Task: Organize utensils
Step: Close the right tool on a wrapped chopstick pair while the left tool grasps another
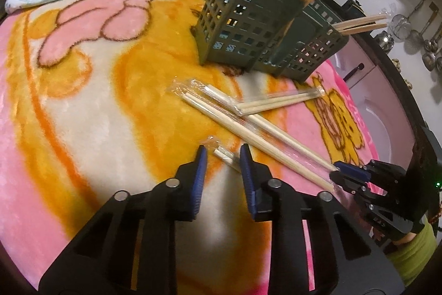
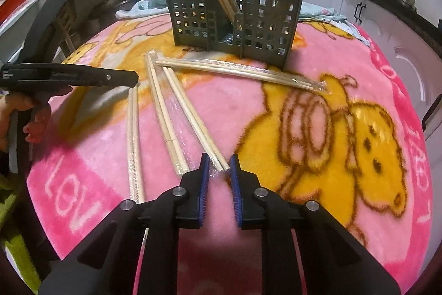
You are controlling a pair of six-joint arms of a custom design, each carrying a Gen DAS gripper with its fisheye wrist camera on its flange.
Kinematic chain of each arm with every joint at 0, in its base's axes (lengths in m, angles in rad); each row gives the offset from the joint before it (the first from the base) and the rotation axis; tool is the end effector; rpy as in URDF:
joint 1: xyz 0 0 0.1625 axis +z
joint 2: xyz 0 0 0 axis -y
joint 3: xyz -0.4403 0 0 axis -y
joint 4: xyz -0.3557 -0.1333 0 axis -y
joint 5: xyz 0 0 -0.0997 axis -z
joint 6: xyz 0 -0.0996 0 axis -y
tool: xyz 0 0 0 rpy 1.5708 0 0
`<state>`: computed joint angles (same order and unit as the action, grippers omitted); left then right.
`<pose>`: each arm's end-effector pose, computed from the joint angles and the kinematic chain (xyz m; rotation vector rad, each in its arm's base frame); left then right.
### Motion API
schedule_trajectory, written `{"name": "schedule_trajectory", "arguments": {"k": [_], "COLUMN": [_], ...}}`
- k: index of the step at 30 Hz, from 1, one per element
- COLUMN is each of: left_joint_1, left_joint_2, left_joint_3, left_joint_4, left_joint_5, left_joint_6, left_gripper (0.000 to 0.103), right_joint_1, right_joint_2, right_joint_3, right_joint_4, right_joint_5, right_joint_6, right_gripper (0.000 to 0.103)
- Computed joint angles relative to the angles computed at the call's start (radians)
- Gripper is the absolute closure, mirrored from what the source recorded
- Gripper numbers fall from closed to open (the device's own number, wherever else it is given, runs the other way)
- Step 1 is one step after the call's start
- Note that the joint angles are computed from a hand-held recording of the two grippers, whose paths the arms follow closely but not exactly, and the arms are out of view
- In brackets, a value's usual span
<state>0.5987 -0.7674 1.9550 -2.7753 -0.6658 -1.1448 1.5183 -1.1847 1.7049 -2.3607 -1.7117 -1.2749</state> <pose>-0.3356 -0.4851 0.0785 -0.2262 2.4934 -1.0712 0.0878 -0.6023 0.3251 1.6186 -2.3577 0.1813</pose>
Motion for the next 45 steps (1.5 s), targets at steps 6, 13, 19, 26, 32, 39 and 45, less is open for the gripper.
{"name": "schedule_trajectory", "arguments": {"k": [6,13,19,26,32,39,45], "left_joint_1": [0.003,-0.012,-0.039,-0.003,0.023,0.038,0.015], "left_joint_2": [-0.01,-0.022,-0.04,-0.053,-0.039,-0.032,-0.038], "left_joint_3": [0.016,0.042,0.06,0.063,0.036,-0.022,-0.007], "left_joint_4": [-0.024,-0.083,-0.121,-0.102,-0.098,0.041,-0.027], "left_joint_5": [-0.009,-0.01,0.001,-0.033,-0.074,-0.054,-0.035], "left_joint_6": [0.004,0.033,0.059,0.014,0.018,-0.01,0.048], "left_gripper": [0.101,0.103,0.103,0.099,0.078,0.096,0.101], "right_joint_1": [0.0,0.008,0.022,0.035,0.039,0.046,0.047], "right_joint_2": [-0.032,-0.093,-0.14,-0.17,-0.181,-0.198,-0.202], "right_joint_3": [-0.002,0.009,0.033,0.021,-0.015,-0.037,-0.056], "right_joint_4": [0.045,0.095,0.107,0.124,0.15,0.159,0.163], "right_joint_5": [0.034,0.097,0.137,0.177,0.214,0.25,0.278], "right_joint_6": [-0.009,-0.042,-0.083,-0.077,-0.055,-0.042,-0.022], "right_gripper": [0.09,0.096,0.097,0.098,0.098,0.098,0.098]}}
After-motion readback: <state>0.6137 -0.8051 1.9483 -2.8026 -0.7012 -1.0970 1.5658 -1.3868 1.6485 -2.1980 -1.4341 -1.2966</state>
